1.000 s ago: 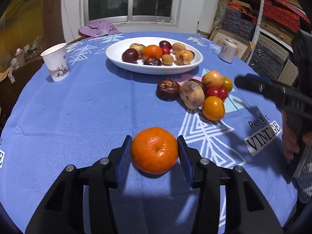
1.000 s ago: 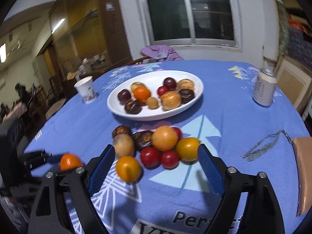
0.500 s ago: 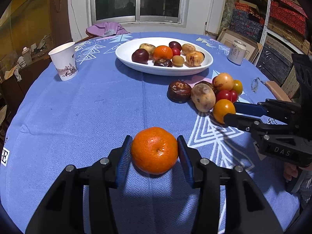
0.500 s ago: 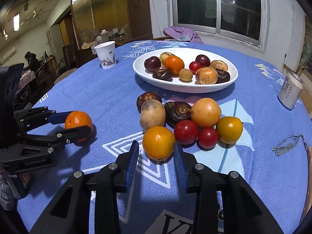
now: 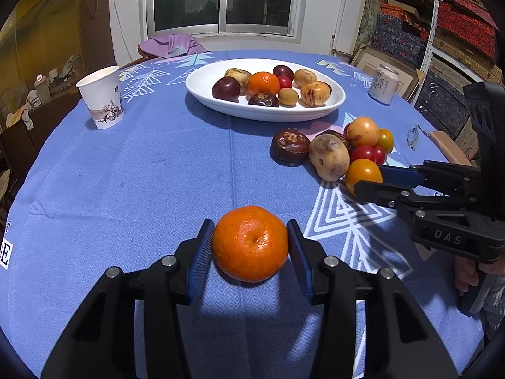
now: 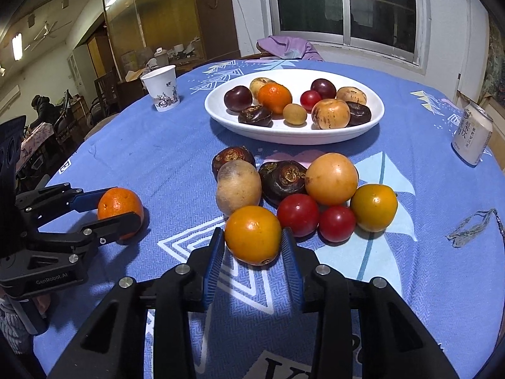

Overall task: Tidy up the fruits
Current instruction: 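Hold the mandarin with the left tool while the right tool grasps an orange tomato, then carry the mandarin and orange tomato onto the white plate and open both tools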

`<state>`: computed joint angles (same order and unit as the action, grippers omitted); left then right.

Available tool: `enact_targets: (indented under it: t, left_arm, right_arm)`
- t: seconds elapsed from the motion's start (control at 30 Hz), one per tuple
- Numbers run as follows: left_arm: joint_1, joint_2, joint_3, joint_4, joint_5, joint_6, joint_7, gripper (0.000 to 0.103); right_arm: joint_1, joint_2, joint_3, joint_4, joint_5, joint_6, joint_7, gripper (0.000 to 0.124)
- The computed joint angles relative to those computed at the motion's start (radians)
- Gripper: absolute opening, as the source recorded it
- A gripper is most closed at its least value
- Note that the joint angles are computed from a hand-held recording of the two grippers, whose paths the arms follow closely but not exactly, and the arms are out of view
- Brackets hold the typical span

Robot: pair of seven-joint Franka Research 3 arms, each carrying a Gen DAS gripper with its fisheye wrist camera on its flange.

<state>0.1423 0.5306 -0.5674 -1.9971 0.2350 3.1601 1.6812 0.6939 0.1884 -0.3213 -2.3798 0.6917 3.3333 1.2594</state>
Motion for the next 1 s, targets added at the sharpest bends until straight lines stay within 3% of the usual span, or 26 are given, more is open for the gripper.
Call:
enact_targets:
  t: [0.07,0.2,0.4,0.6,0.83,0.9,1.0]
  left_arm:
    - [0.003,0.003,-0.004,0.002,-0.001,0.002,-0.001,0.046]
    - [-0.022,-0.005,0.029,-0.002,0.005,0.040,-0.026,0.046]
    - [-0.118,-0.030,0.151,-0.007,0.055,0.104,-0.125,0.046]
    - [-0.254,-0.049,0.318,-0.005,0.082,0.161,-0.227,0.046]
    - [-0.315,-0.055,0.392,-0.003,0.116,0.199,-0.286,0.046]
    - [-0.307,-0.055,0.381,0.001,0.132,0.210,-0.294,0.046]
    - [-0.197,-0.040,0.262,0.029,0.188,0.190,-0.315,0.046]
  right_arm:
    - [-0.043,-0.008,0.043,-0.007,-0.015,0.007,0.007,0.038]
    - [-0.056,-0.022,0.075,-0.022,0.014,0.057,-0.029,0.038]
    - [-0.058,-0.018,0.095,-0.003,0.142,0.068,-0.129,0.038]
    - [-0.189,-0.040,0.240,-0.034,0.109,0.125,-0.091,0.038]
    - [-0.284,-0.076,0.356,-0.100,0.063,0.212,-0.013,0.038]
    - [-0.305,-0.090,0.375,-0.128,0.040,0.248,0.035,0.038]
    - [-0.337,-0.108,0.389,-0.160,-0.007,0.278,0.110,0.038]
